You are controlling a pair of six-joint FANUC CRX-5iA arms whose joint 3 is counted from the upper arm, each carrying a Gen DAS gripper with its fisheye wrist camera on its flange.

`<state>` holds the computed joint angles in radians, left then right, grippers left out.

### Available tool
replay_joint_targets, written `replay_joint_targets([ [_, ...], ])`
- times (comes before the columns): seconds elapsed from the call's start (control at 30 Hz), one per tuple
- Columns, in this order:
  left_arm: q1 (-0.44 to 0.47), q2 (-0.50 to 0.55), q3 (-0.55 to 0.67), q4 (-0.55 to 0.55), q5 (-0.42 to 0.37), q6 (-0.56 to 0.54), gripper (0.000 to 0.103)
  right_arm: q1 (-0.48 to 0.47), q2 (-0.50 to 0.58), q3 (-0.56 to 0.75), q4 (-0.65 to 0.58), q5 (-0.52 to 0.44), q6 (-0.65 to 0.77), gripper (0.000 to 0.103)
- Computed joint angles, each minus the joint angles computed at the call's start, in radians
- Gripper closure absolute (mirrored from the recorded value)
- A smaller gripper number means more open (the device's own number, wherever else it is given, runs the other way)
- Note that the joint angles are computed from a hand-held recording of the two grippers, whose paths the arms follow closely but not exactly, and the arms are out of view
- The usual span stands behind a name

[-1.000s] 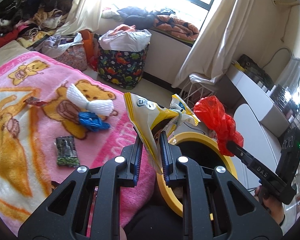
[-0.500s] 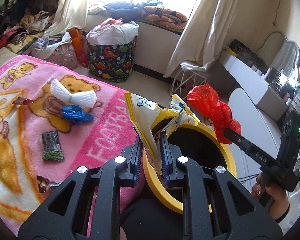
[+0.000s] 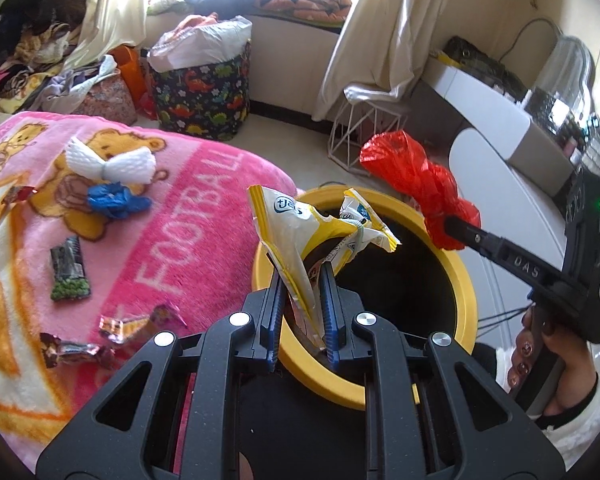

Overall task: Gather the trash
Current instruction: 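Lift the chip bag and red bags and carry both over the yellow bin, then open the left tool over the bin while the right tool releases the red bags, then move both tools back over the wrappers on the blanket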

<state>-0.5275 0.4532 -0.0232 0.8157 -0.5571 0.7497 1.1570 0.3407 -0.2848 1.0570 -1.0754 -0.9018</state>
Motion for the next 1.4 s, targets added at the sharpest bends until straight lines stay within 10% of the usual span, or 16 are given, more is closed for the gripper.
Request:
replay_joint_targets([
  [0.63,-0.037,0.089,0.132,-0.24,-0.143,0.123,0.089,-0.019,-0.031,-0.056,-0.03,0.095,-0.03,0.068],
  [0.97,-0.025,0.065,0.084,-0.153,-0.079,0.103,0.013,-0.009,-0.029,-0.044,-0.045,0.044,-0.036,0.04],
  [1.4,-0.004,0.022,0.024,-0.057,-0.01,0.054,0.011,0.001,0.004,0.016,-0.022,-0.008,0.021,0.032],
])
